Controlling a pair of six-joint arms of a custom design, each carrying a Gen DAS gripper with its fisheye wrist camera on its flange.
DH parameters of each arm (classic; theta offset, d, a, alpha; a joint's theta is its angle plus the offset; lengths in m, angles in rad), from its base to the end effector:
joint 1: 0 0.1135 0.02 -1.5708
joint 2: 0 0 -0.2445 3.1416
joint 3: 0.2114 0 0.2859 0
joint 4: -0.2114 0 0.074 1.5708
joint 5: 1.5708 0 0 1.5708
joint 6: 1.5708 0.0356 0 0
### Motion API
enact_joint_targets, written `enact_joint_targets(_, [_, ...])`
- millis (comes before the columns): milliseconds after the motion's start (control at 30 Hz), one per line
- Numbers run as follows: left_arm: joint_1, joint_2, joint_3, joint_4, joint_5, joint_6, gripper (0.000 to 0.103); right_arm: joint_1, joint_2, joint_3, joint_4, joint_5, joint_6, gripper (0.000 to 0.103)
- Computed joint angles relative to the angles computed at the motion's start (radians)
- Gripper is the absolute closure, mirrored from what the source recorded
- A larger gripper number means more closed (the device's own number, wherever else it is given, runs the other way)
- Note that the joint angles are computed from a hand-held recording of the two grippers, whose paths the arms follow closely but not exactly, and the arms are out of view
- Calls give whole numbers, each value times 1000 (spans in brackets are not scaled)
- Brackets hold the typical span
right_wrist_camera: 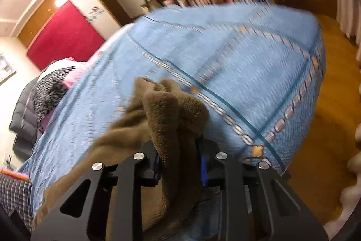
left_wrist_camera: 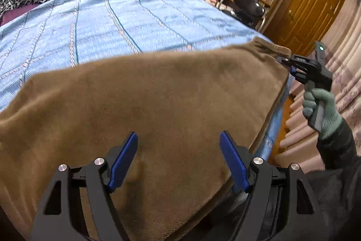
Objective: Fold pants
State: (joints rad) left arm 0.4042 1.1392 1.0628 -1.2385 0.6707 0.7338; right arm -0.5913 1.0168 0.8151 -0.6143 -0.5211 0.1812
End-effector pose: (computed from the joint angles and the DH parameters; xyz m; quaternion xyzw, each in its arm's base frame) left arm 0.2172 0.0689 0.2755 0.1951 0.9170 -0.2101 0.2774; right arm 0.2167 -0.1242 0.2478 0.2505 0.8678 0.1620 0.3974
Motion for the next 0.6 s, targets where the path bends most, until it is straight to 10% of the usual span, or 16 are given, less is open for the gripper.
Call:
enact_joint_targets(300, [106,122,200,-79,147,-52,28,328,-217,112,-96,-14,-9,77])
enact_joint_targets(600, [259,226,301,-199,255,18,25,962,-140,136,-20,289,50,77])
